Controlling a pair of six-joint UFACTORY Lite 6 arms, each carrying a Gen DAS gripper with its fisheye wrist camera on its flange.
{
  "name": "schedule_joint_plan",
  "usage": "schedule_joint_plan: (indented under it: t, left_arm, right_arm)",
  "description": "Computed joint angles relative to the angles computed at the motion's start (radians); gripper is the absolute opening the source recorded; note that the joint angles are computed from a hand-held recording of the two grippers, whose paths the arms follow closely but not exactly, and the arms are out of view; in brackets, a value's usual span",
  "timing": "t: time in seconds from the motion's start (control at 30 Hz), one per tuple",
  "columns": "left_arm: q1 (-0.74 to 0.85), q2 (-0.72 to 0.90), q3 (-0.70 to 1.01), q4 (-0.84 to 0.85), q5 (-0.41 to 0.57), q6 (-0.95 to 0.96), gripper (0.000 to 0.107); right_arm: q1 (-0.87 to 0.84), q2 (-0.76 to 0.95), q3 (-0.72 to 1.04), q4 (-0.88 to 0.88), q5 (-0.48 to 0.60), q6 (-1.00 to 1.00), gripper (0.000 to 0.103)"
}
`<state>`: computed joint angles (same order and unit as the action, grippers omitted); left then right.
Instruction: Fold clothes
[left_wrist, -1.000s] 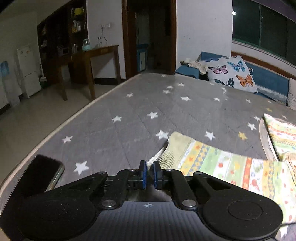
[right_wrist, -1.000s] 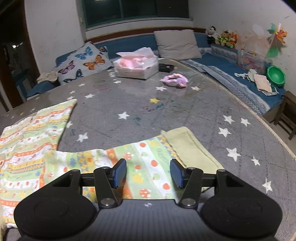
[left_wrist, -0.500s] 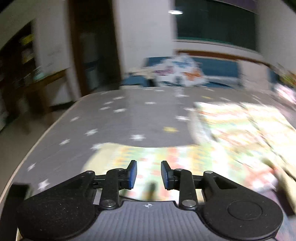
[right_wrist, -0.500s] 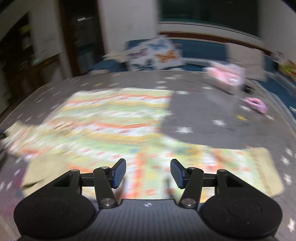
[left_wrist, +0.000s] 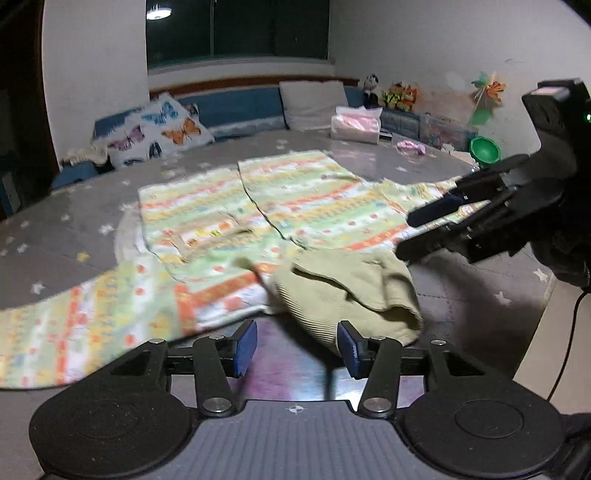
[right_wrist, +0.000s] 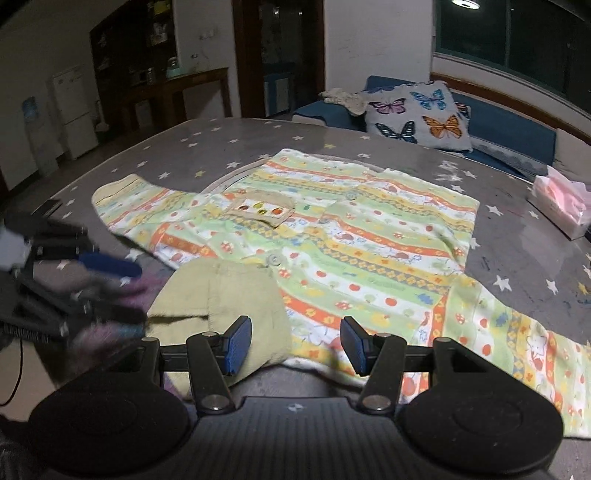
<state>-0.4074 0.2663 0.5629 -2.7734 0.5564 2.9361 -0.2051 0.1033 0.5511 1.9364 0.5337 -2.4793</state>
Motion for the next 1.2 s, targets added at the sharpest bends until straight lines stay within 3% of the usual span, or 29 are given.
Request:
schedule_joint_plan:
  t: [0.1, 0.13, 0.23, 0.3, 0.5, 0.7, 0.8, 0.83, 1.0, 1.2]
  left_arm:
    - [-0.002, 0.061, 0.06, 0.082, -0.024, -0.118, 0.049]
    - [-0.002, 0.073, 0.074, 0.109, -0.025, -0.15, 0.044]
    - [-0.013, 0.077, 0.082, 0.163, -0.017, -0.202, 0.012]
    - [-0.009, 0.065, 0.08, 0.201, -0.008, -0.238, 0.007]
    - [0.06, -0.042, 0.031, 0.427, 0.048, -0.413, 0.006]
    - [0.051, 0.003, 0.082, 0.518, -0.039, -0.447, 0.009]
    - [0.091, -0.033, 0.063, 0.58, -0.052, -0.446, 0.023]
    - [0.106, -0.052, 0.054, 0.58, -0.058, -0.429, 0.031]
    - [0.178, -0.07, 0.087, 0.492, -0.057, -0.372, 0.031]
    - [0.165, 0.146, 0.281, 0.241, -0.062, -0.296, 0.029]
  right_arm:
    - [0.0, 0.035, 0.026, 0.027, 0.006, -0.025, 0.054]
    - [0.0, 0.047, 0.035, 0.035, 0.008, -0.033, 0.054]
    - [0.004, 0.076, 0.056, 0.061, 0.01, -0.053, 0.054]
    - [0.007, 0.084, 0.066, 0.075, 0.009, -0.062, 0.054]
    - [0.017, 0.108, 0.114, 0.07, 0.014, -0.047, 0.054]
    - [0.067, 0.224, 0.189, 0.079, -0.008, -0.054, 0.054]
    - [0.087, 0.257, 0.192, 0.095, -0.028, -0.091, 0.054]
    - [0.093, 0.267, 0.193, 0.1, -0.035, -0.103, 0.055]
    - [0.054, 0.227, 0.137, 0.09, -0.009, -0.114, 0.055]
    - [-0.024, 0.205, 0.111, 0.083, 0.029, -0.07, 0.055]
